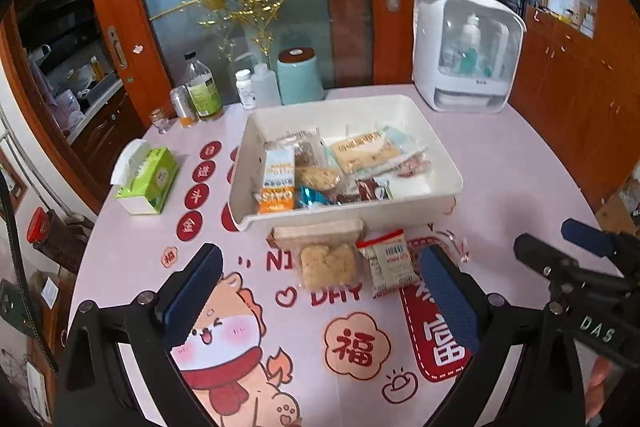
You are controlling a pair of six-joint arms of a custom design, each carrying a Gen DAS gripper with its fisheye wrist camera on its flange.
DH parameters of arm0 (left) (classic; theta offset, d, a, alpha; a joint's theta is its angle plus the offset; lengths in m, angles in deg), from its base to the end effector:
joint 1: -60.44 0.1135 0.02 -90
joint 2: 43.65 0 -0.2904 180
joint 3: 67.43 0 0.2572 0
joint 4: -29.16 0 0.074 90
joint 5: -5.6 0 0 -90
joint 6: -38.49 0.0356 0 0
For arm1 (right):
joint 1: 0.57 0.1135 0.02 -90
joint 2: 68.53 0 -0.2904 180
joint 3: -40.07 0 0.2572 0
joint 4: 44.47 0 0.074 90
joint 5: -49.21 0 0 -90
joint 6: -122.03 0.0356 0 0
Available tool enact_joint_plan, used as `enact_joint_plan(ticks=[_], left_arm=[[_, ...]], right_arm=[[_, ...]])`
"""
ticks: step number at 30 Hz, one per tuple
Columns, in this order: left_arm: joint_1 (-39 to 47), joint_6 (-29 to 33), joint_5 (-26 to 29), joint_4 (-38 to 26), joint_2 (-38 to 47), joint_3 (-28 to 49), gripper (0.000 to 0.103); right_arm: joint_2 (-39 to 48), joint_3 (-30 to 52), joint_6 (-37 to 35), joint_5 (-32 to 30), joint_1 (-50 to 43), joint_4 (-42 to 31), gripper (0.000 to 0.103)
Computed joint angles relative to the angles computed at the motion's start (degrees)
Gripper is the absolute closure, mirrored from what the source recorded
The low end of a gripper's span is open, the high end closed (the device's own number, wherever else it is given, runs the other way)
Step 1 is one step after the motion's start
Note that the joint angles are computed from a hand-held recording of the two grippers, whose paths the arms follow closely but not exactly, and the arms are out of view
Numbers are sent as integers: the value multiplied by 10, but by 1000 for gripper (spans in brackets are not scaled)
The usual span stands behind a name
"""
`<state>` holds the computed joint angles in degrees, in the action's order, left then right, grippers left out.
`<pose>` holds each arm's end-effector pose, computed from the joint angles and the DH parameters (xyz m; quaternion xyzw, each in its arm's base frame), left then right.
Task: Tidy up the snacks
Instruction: 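Pull both grippers back from the tray toward the remaining snacks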
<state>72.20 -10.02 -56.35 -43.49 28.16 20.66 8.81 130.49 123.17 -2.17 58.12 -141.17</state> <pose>0.2331 0.0314 0.3737 0.3060 0.8796 -0.0816 0.3549 0.1324 0.1749 0.3539 0.2810 0.8996 -0.0352 0.3325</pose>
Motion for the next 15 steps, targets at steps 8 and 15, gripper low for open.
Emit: enact_joint_plan(ticks=[8,15], left_arm=[[-14,4,-28,27,-7,-63,4],[-22,-4,-59,63,8,-106,4]], right_arm=[[-17,-62,29,-31,5,10,31],[-29,-126,7,-68,-15,75,31]])
